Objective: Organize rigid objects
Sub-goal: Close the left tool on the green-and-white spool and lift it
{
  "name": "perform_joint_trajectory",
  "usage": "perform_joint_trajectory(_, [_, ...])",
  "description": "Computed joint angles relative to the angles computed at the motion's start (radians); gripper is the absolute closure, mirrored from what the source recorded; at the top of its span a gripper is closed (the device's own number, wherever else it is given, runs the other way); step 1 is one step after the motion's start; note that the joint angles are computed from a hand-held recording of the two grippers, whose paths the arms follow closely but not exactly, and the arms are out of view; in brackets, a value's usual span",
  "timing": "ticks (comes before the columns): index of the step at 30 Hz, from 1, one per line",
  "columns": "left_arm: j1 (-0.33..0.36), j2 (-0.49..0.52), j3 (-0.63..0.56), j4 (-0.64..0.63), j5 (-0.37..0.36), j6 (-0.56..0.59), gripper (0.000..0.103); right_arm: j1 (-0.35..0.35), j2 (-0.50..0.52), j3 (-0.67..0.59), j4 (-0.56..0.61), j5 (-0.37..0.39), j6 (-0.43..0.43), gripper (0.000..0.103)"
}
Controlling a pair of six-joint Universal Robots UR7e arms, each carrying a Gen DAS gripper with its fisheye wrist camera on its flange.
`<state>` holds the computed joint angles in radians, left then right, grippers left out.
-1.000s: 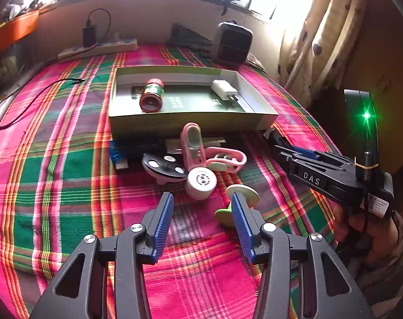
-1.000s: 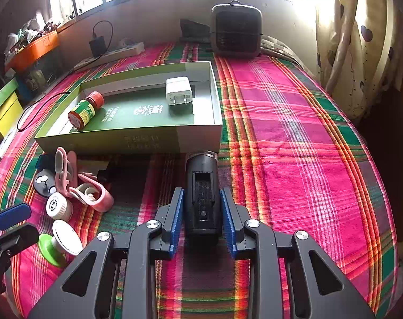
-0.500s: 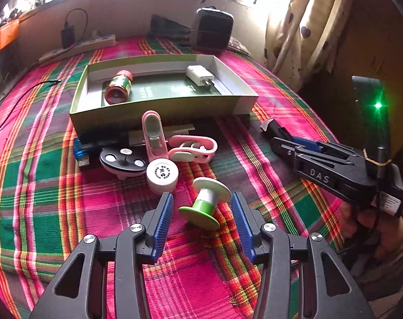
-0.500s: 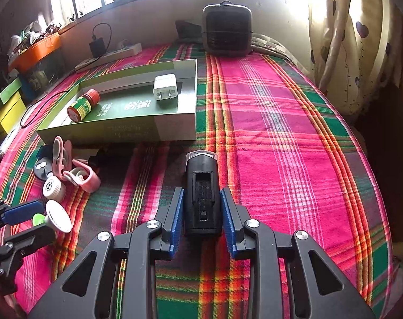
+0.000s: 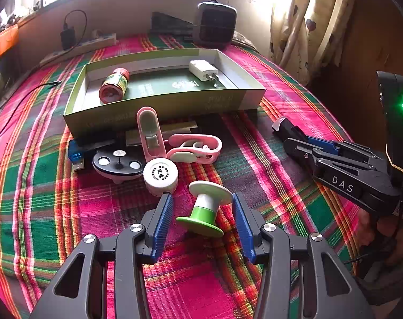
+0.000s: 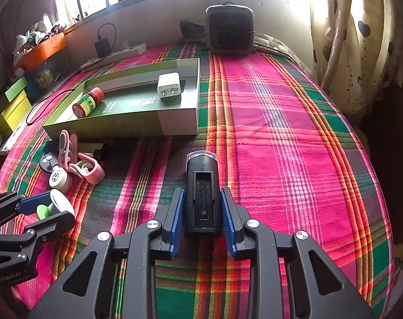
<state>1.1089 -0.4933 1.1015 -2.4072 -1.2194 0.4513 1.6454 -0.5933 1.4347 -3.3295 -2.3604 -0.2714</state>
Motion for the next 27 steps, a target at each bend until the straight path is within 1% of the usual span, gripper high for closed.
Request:
perform_joint_trajectory(3, [-0.003,0.0,0.008,-0.014,0.011,0.011,0.058,-0.001,-0.001,0.0,0.001,0.001,-0.001,0.074])
perform_joint_trajectory(7, [-0.001,0.0,0.007,-0.017,0.003,0.004,0.058,-0.001,0.0,-0.001,0.001,0.001,-0.001,0.074])
perform_joint_trajectory(11, [-0.003,0.0,0.013,-0.033,0.018,0.012,0.064,-0.001,0.0,-0.001,0.001,0.001,-0.001,0.074])
perform_joint_trajectory(27, [0.001,0.0,0.01,-0.031,0.008,0.007,0.064,0.0,0.001,-0.002,0.0,0.0,0.003,0.074])
